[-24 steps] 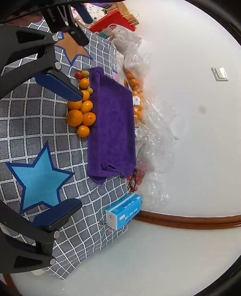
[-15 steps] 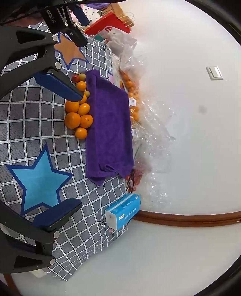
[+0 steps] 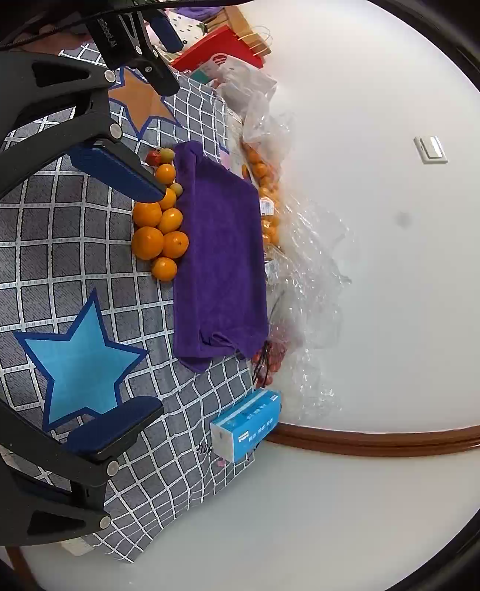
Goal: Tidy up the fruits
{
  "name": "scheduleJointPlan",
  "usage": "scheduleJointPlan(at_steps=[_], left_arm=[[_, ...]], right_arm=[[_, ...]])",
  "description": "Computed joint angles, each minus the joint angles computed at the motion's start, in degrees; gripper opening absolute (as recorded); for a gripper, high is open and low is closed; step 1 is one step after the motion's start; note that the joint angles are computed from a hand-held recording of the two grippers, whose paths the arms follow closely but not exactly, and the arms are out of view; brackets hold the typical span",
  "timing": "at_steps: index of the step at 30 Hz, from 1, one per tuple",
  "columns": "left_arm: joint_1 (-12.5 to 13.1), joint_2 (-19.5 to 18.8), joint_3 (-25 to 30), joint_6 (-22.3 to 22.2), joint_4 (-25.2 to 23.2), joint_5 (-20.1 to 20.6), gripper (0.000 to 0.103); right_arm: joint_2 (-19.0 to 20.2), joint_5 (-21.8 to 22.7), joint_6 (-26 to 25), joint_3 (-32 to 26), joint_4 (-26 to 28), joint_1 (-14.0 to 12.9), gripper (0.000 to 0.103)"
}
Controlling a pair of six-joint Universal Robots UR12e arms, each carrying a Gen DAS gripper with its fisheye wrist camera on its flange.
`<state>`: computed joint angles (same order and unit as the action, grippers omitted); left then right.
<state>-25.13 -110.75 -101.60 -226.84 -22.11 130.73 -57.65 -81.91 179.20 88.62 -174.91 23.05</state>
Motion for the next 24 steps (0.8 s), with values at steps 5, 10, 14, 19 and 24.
scheduleJointPlan(at_steps=[5, 10, 14, 19, 24], left_arm=[[0.08, 0.16, -0.28, -0.32, 0.01, -0.24, 0.103], [0.08, 0.23, -0.34, -0.12, -0.04, -0.12, 0.103], [0.05, 0.22, -0.35, -0.33, 0.00, -0.17, 0.103], [0.10, 0.22, -0.25, -0.23, -0.18, -0.17, 0.103], [0.06, 0.29, -0.28, -0.29, 0.09, -0.19, 0.103]], right_arm=[[0.10, 0.13, -0.19, -0.23, 0.51, 0.14, 0.103], [0.05, 0.24, 0.06, -0.16, 0.07, 0.23, 0.103], [0.03, 0.33, 0.08, -0.13, 0.02, 0.17, 0.103], [0.00, 0.34, 0.33, -0.19, 0.12, 0.21, 0.103], [-0.04, 0.42, 0.19, -0.09, -0.27, 0.11, 0.103]])
